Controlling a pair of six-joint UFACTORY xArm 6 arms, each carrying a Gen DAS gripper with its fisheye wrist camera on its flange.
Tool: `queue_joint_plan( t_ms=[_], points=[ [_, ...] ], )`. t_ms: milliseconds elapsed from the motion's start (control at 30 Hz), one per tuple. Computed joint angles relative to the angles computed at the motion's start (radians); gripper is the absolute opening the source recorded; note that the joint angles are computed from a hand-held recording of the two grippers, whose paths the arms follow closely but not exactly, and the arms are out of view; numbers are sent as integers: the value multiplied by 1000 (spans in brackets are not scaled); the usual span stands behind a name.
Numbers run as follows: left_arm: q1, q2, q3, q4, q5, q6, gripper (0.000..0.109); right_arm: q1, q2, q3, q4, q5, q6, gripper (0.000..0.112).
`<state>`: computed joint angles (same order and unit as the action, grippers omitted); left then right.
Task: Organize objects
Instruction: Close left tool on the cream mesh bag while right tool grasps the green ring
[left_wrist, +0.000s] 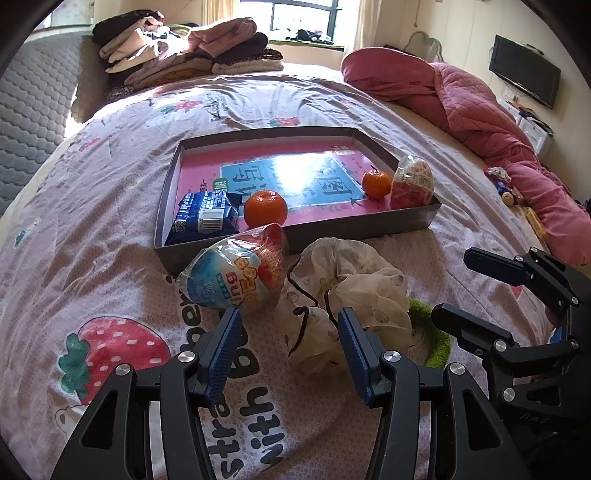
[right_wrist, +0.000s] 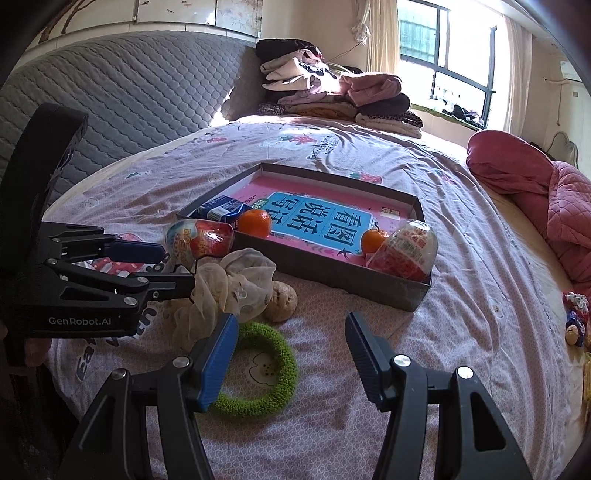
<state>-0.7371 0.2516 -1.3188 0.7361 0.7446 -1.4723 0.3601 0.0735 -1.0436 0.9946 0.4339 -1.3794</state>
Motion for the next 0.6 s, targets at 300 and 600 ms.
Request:
queue_joint_plan(
  t_ms=[300, 600],
  points=[
    [13, 16, 4, -44, -37, 29, 56, -11, 23, -1, -129, 39, 95, 60],
    [15, 32, 1, -60, -49, 36, 56, -16, 39, -5, -187, 52, 141, 60]
  ],
)
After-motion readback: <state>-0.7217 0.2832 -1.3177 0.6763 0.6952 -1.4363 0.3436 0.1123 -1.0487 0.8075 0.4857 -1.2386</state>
